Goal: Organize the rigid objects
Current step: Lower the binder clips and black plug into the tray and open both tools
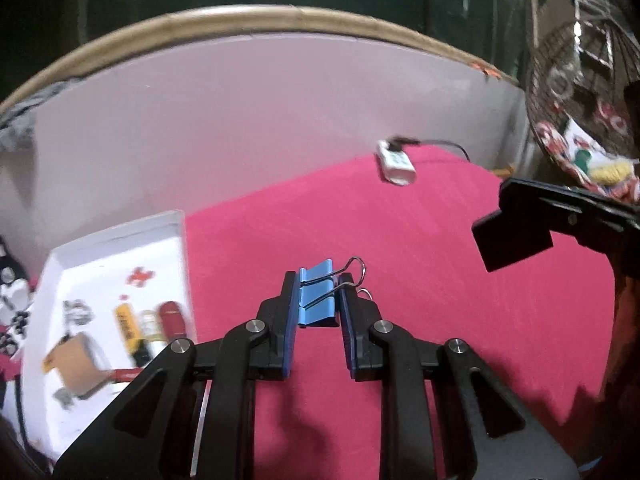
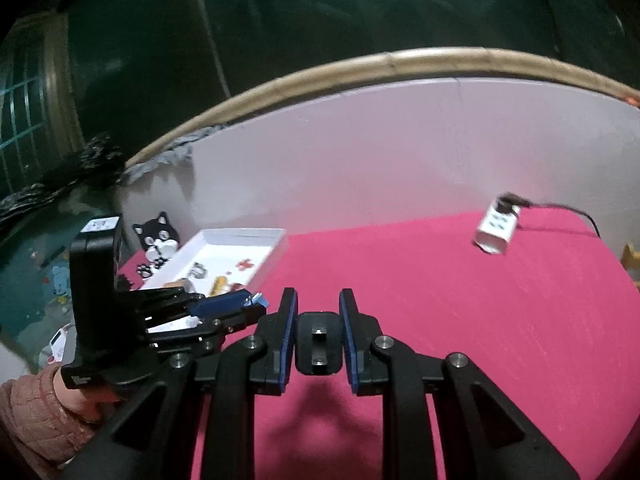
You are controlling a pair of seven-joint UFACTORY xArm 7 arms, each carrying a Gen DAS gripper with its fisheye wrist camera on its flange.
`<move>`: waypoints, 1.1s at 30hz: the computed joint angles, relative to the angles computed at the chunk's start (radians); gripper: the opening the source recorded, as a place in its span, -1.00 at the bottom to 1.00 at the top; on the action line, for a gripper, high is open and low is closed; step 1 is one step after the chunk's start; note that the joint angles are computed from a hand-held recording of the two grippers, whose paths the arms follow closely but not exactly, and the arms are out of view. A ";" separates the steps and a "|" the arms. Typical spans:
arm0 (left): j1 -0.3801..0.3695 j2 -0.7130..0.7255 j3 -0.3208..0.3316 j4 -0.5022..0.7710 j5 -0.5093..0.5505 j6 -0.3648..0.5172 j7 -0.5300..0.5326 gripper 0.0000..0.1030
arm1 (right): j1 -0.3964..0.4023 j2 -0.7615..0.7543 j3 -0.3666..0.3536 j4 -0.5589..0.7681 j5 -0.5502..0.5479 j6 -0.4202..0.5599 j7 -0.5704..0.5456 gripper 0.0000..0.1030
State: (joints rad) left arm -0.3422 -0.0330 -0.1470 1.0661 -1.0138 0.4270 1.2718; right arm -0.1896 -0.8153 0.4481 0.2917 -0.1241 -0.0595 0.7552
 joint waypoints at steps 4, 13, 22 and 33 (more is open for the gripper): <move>0.019 -0.034 0.027 -0.009 -0.065 -0.017 0.014 -0.64 | -0.013 0.017 0.039 0.048 -0.009 -0.007 0.004 -0.62; 0.053 -0.088 0.088 -0.033 -0.168 -0.045 0.059 -0.64 | -0.087 0.101 0.156 0.178 -0.035 -0.048 0.004 -0.62; 0.090 -0.121 0.136 -0.046 -0.237 -0.059 0.091 -0.64 | -0.159 0.191 0.270 0.305 -0.040 -0.069 -0.020 -0.62; 0.153 -0.115 0.167 -0.033 -0.259 -0.077 0.092 -0.64 | -0.286 0.306 0.426 0.462 -0.060 -0.073 -0.040 -0.62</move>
